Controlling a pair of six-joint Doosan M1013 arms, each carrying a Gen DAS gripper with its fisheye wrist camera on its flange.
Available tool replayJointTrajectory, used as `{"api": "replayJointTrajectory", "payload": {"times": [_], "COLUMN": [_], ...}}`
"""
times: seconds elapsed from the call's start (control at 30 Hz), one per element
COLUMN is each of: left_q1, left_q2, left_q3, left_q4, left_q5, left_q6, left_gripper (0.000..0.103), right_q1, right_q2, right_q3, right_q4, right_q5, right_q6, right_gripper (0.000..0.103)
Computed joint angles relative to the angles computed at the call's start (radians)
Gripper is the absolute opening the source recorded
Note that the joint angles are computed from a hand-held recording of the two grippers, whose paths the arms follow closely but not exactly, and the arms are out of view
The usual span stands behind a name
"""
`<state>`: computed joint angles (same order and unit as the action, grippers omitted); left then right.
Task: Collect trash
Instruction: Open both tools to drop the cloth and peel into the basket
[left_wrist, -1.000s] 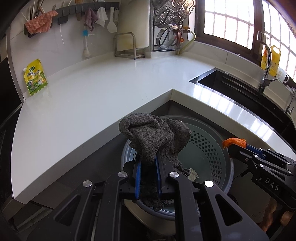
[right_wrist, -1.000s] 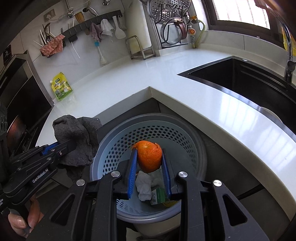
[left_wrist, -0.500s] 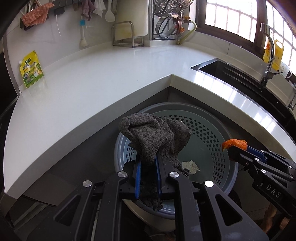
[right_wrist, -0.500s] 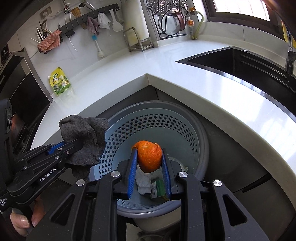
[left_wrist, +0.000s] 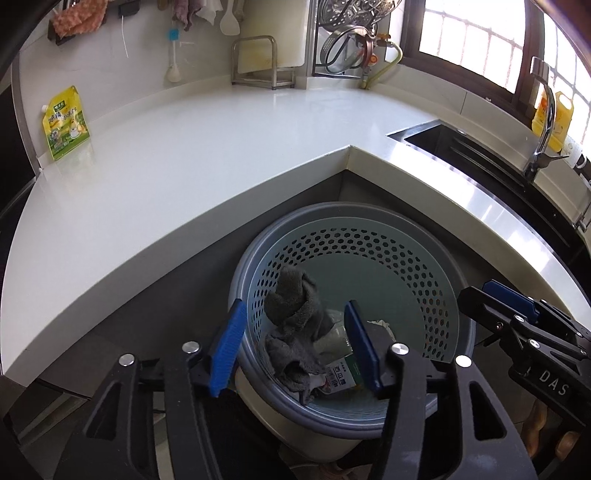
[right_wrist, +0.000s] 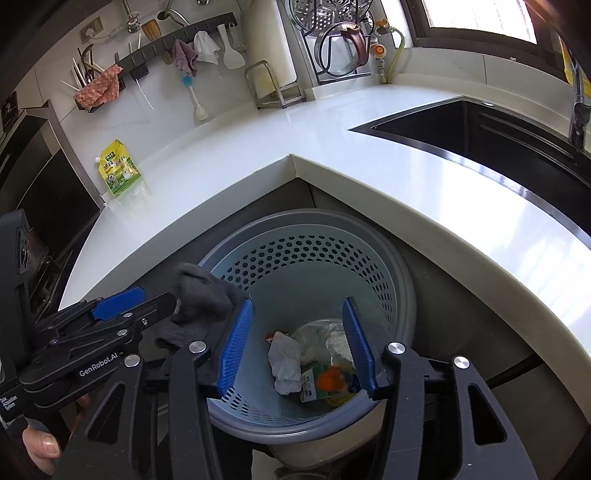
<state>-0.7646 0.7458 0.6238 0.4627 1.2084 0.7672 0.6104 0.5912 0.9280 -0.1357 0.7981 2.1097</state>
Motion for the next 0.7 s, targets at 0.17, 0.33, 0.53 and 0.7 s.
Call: {"api": "replayJointTrajectory", "payload": {"times": [0.17, 0.33, 0.53, 0.7], "left_q1": [0.002, 0.004, -0.001, -0.001], "left_q2": [-0.002, -0.003, -0.011, -0.015], "left_q3": [0.001, 0.000, 0.011, 0.015], "left_q4": [-0.005, -0.008, 0.026, 0.030], "left_q5": [0.003, 0.005, -0.002, -0.008], "left_q6": [-0.007, -0.014, -0.035, -0.045], "left_gripper": [0.061, 0.065, 0.077, 0.083], "right_q1": [0.001, 0.004, 0.007, 0.007], "right_q2": [-0.002, -0.002, -0.007, -0.010], "right_q3": [0.003, 0.004, 0.010, 0.016], "right_q4": [0.001, -0.004, -0.031, -0.035], "right_q5": [-0.002, 0.000, -0.008, -0.011], "right_q6": [0.008, 0.008, 0.033, 0.042], "right_gripper": [0.052, 0.053, 0.057, 0.059]}}
